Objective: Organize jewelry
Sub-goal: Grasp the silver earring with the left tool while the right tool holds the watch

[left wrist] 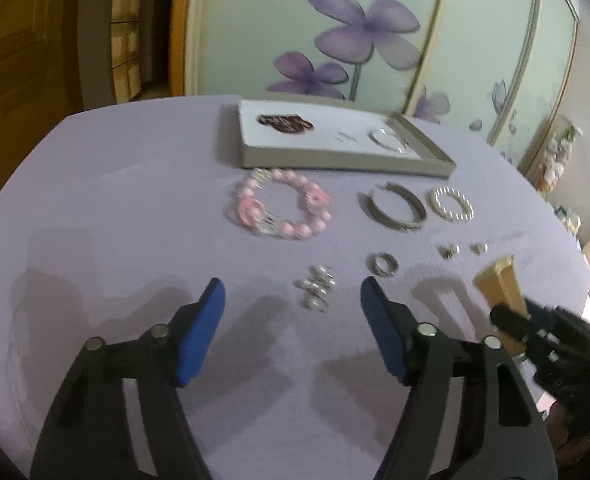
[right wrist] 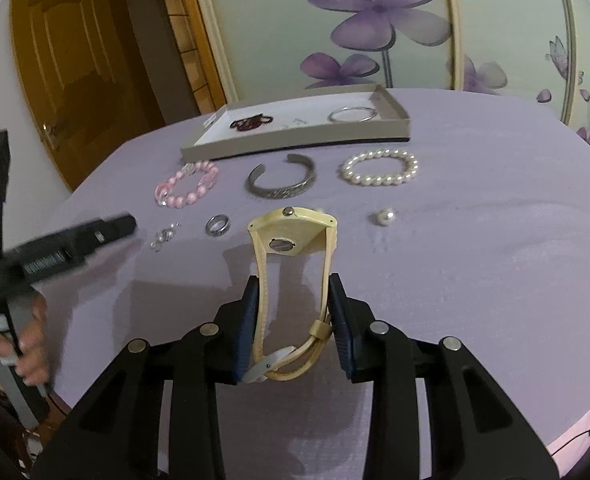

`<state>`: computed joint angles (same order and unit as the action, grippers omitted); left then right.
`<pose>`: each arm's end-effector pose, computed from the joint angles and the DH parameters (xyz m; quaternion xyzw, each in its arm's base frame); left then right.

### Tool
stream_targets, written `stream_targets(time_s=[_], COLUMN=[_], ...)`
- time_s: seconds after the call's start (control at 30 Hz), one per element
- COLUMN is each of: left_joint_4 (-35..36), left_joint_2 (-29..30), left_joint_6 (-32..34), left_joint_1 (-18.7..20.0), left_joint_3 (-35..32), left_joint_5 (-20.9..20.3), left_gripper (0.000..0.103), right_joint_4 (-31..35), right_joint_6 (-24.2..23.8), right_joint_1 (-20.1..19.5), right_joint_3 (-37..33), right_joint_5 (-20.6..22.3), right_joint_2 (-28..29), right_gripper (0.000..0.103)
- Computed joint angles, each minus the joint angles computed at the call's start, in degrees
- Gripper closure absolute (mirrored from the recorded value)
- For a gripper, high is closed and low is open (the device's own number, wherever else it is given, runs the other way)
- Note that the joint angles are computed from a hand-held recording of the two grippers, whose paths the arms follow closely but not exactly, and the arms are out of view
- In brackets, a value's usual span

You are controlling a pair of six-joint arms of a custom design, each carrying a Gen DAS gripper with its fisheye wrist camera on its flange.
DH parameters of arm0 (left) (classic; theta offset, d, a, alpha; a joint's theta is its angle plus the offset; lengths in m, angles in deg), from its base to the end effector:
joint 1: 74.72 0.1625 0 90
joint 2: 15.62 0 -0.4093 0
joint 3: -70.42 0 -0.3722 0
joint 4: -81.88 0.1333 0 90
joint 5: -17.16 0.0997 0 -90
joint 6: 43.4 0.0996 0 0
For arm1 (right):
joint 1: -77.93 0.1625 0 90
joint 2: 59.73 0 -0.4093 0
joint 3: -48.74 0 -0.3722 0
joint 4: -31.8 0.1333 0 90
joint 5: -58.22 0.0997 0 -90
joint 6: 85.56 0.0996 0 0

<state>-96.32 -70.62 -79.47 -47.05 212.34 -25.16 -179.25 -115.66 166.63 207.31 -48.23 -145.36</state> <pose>-0.2191 -0.3486 0.0613 0.2034 0.8917 -0.3126 0.2564 0.0988 -0.2804 0.2252 0.1683 -0.8899 0.3530 0.2349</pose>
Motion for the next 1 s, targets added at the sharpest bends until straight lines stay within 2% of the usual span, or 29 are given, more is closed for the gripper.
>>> stream_targets(time_s=[0.13,0.23,0.4,0.47,0.53,0.6,0.87,1.0], left_joint_4=[2.4,3.3,5.1,7.3,8.1,8.8,5.2,3.8], left_joint_2=[2.8,4.4,6.3,6.8,7.0,7.1,4.7,1.0], left_joint_6=[-0.5,-0.8,-1.3,-2.0,-1.9,-2.0,-0.8,-0.2], left_joint_1=[0.7,1.2,0.7,0.4,0.1,0.0,1.0,-0.3], left_joint_3=[-2.5,-3.9,-5.4,-6.1,-6.5,-6.7,-5.2,-3.3], left_joint_5=[-0.7,-1.1,0.6,1.7,1.8,2.0,-0.8,-0.2], left_gripper=[0.05,0.053,0.058,0.066,0.086,0.094,0.097,0.097], right_joint_4=[1.5,2.9,5.0,6.0,6.8,7.4,8.5,9.0], right_joint_6=[-0.1,-0.1,0.3,0.6,0.7,0.8,0.3,0.2], right_joint_1=[-0.8,-1.7,-3.0,-3.6,-3.9,-4.0,-4.4,-4.4], right_joint_3=[-0.2,-0.2,-0.3,-0.4,-0.5,-0.6,-0.1,-0.2], right_joint_5=[1.3,2.1,3.2,3.8,4.2,4.5,6.0,6.6], right_joint_2=[-1.2,-2.3,-3.9,-4.4,-4.7,-4.9,-7.7,-9.0], right_gripper=[0.068,0.067,0.067,0.067,0.067,0.067,0.067,0.067])
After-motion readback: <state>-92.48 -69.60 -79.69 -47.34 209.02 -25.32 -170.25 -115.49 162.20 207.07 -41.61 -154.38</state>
